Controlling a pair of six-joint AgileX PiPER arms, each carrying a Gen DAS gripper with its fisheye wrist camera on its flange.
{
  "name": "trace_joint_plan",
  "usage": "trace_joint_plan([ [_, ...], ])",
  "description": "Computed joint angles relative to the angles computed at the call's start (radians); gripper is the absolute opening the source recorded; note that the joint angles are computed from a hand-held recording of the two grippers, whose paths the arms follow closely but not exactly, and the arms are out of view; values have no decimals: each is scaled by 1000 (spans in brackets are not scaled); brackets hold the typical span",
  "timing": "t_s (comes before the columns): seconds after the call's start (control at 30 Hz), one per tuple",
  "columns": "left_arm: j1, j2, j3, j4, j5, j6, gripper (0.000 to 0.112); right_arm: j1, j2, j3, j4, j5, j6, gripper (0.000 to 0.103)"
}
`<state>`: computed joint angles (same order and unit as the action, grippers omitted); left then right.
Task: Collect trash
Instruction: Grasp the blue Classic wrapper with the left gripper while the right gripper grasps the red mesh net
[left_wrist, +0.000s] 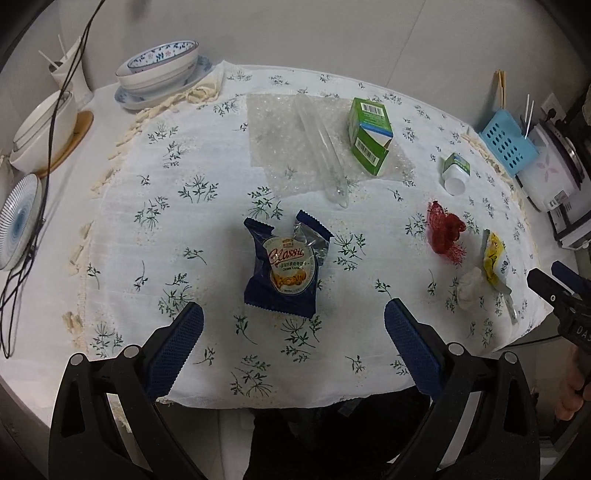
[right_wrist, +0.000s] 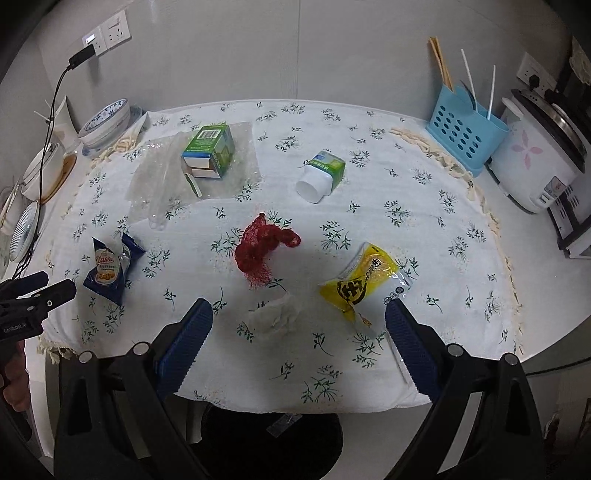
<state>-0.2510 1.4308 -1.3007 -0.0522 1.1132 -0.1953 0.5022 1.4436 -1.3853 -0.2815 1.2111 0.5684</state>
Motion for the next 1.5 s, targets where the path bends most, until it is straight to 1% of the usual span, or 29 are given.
trace_joint_plan([
  [0.17, 36, 82, 3, -24, -52, 41, 95, -47, 94, -38, 37, -44, -39, 91],
  [0.23, 43, 117, -10, -28, -63, 47, 94, -56, 128, -44, 28, -60, -46, 91],
  [0.43, 57, 170, -34, -24, -63, 61, 92, -103, 212, -82, 61, -90, -66, 89],
  [0.6, 74, 209, -43, -22, -62, 71, 83, -118, 275, -117, 64, -105, -93, 88],
  [0.7, 74, 224, -54, -20, -60, 87, 79, -132, 317, -151, 87, -101, -106, 83],
  [0.8, 80, 245, -72, -33, -52, 106, 71, -132, 353, -177, 104, -99, -109, 79],
  [0.9, 77, 269, -99, -35, -27, 104, 64, -143, 385, -196, 147, -94, -118, 72],
  [0.93, 80, 277, -109, -42, -14, 106, 59, -149, 393, -202, 165, -91, -124, 68],
  [0.97, 86, 280, -114, -60, -10, 116, 56, -154, 399, -205, 184, -90, -131, 65],
  [1.0, 87, 281, -117, -62, -8, 121, 55, -155, 403, -206, 194, -90, -134, 64],
  [1.07, 79, 285, -125, -51, -3, 122, 47, -157, 414, -219, 210, -83, -140, 60],
  [1.2, 55, 308, -154, -20, 29, 115, 39, -152, 446, -270, 234, -60, -147, 53],
  [1.23, 48, 319, -164, -13, 38, 113, 35, -150, 458, -284, 239, -53, -149, 51],
  [1.3, 38, 329, -172, -1, 44, 112, 33, -147, 475, -304, 250, -45, -150, 47],
  [1.47, 28, 355, -206, 14, 71, 118, 24, -151, 493, -330, 272, -31, -145, 35],
  [1.5, 27, 360, -213, 18, 77, 118, 23, -151, 498, -339, 273, -23, -145, 35],
])
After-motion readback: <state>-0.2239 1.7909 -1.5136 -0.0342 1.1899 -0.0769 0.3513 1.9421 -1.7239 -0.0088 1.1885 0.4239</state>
